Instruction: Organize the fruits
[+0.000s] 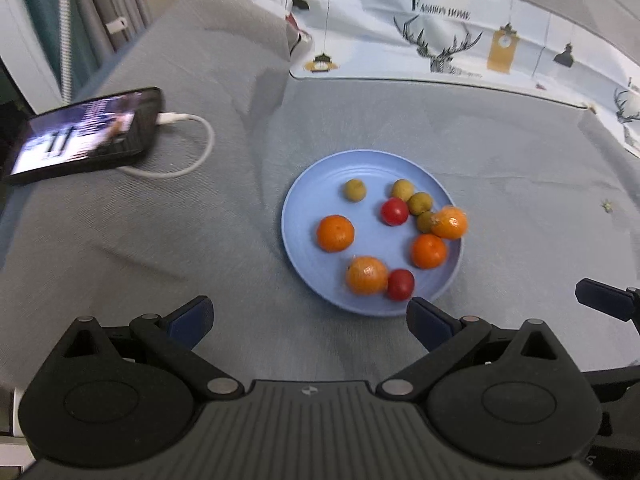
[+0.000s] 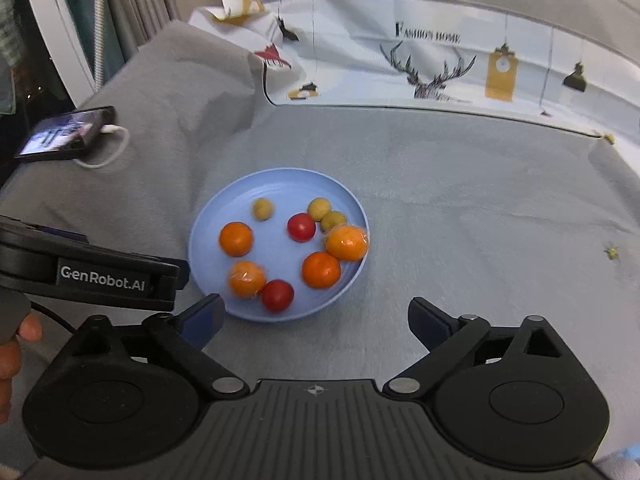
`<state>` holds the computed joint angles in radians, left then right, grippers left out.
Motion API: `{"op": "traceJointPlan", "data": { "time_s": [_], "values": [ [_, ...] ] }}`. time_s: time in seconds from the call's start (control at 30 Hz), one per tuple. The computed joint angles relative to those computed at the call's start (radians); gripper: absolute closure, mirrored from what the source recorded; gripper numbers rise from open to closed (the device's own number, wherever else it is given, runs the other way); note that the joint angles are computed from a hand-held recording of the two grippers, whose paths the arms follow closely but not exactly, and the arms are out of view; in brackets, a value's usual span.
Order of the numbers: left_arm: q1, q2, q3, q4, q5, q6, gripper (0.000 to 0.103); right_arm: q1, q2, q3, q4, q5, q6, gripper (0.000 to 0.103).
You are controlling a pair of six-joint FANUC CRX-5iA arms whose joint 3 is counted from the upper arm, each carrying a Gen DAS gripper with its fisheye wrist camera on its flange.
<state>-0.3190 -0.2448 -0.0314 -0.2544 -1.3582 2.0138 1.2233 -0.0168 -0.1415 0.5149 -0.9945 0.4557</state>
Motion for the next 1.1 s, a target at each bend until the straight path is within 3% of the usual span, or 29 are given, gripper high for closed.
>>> {"op": "traceJointPlan", "data": {
  "time_s": [0.33, 0.63, 1.1],
  "values": [
    [-0.179, -0.117, 0.004, -0.114, -0.087, 0.117, 0.0, 0.158, -0.131, -0.124, 0.152, -0.103, -0.216, 0.002],
    [-0.312, -0.141, 0.025, -0.204, -0.144, 0.206, 0.0, 0.242, -0.188, -0.18, 0.243, -0.167, -0.318, 0.001],
    [-0.397, -0.136, 0.066, -0.275, -0.189, 0.247, 0.0, 0.284, -0.212, -0.196, 0.295, -0.209, -0.362, 0.001]
  ]
}}
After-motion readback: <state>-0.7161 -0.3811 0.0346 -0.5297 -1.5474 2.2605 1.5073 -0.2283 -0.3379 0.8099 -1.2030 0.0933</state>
